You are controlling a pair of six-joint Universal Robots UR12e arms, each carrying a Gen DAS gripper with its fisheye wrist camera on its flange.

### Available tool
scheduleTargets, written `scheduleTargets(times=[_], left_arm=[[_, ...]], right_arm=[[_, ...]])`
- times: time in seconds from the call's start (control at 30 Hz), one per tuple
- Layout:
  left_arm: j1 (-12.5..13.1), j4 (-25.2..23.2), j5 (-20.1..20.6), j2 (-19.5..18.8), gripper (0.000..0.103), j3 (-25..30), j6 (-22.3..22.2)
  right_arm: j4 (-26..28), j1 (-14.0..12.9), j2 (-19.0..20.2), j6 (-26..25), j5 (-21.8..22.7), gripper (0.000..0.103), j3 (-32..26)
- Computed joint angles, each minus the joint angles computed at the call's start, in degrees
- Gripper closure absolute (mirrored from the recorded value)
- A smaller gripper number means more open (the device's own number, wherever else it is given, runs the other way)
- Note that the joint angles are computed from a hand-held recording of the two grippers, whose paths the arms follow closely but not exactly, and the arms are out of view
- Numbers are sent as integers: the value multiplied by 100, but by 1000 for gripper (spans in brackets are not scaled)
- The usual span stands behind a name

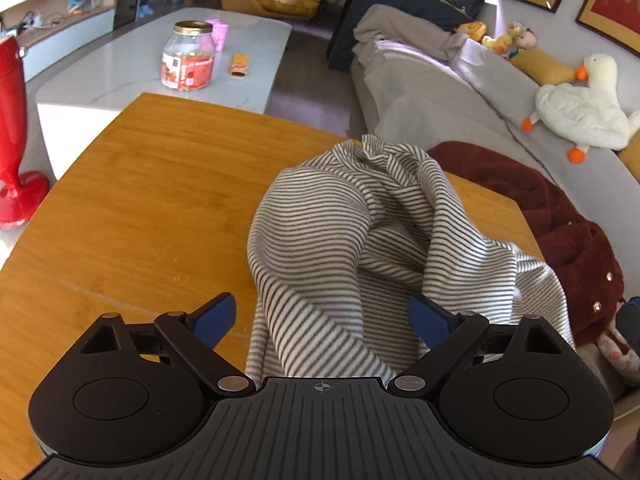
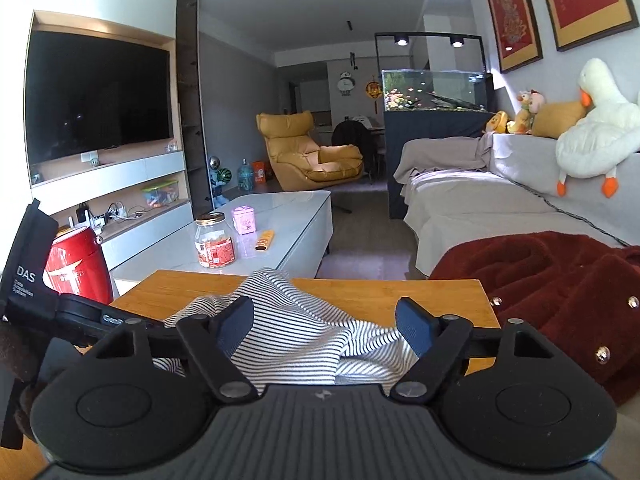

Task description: Fold clothes

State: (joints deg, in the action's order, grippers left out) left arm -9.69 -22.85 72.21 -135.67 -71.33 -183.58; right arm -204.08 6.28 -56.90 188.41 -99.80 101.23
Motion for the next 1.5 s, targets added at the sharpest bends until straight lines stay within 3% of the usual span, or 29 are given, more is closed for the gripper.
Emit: scheduleTargets(times=[0.1,0.17,0.23,0.33,0.37,0.4,0.43,0.5,0.6,0.67,0.7,0.77,0.9,1.03,1.1,1.13,1.2,1.3,1.37,1.47,1.5], left_arm=[[-42,-141,121,-166,41,264,150],[-32,-42,157,-218,66,321,202],[-13,170,194,-250,74,334,231],[31,726,364,-254,78,306,298],[43,909,454,-258,78,311,335],[56,999,513,-269,78,345,370],[71,1059,559,-284,78,388,406],[87,1047,669,-328,79,499,467],[105,969,817,-389,81,596,605],[115,909,912,-430,84,649,692],[115,864,954,-463,84,691,707],[113,767,1015,-532,84,777,714],[96,767,1205,-620,85,863,699],[83,755,1697,-608,94,807,699],[137,711,1675,-519,94,652,693],[164,716,1645,-471,94,564,687],[199,879,1546,-352,91,352,680],[216,1354,1178,-172,78,56,670],[212,1693,822,-74,46,-111,707],[183,2271,255,18,14,-333,777],[164,2439,109,25,10,-384,794]], right_arm=[[555,-10,210,-214,271,24,-478],[1022,25,397,-319,365,24,-848],[1485,75,598,-447,398,24,-1226],[2110,174,908,-835,189,25,-1750],[2234,180,963,-1003,170,34,-1831],[2351,181,1003,-1164,160,67,-1898],[2401,153,983,-1268,202,87,-1887],[2193,52,888,-1239,265,91,-1763],[1741,-47,893,-1285,-605,94,-1775],[1741,-110,1074,-1395,-1298,94,-2029],[1967,-194,1111,-1260,-1353,94,-2123],[2514,-349,1151,-919,-1171,93,-2266],[3163,-363,1301,-1220,-1092,93,-2484],[3067,-355,1162,-1353,-870,93,-2163],[2986,-386,1010,-1345,-626,93,-1897],[2936,-391,944,-1384,-561,93,-1781],[2728,-330,890,-1627,-841,90,-1656],[2021,-181,832,-1901,-1604,62,-1534],[1566,-118,628,-2013,-1536,56,-1275],[1550,-138,91,-1804,-367,42,-679],[1745,-164,-86,-1703,203,39,-483]])
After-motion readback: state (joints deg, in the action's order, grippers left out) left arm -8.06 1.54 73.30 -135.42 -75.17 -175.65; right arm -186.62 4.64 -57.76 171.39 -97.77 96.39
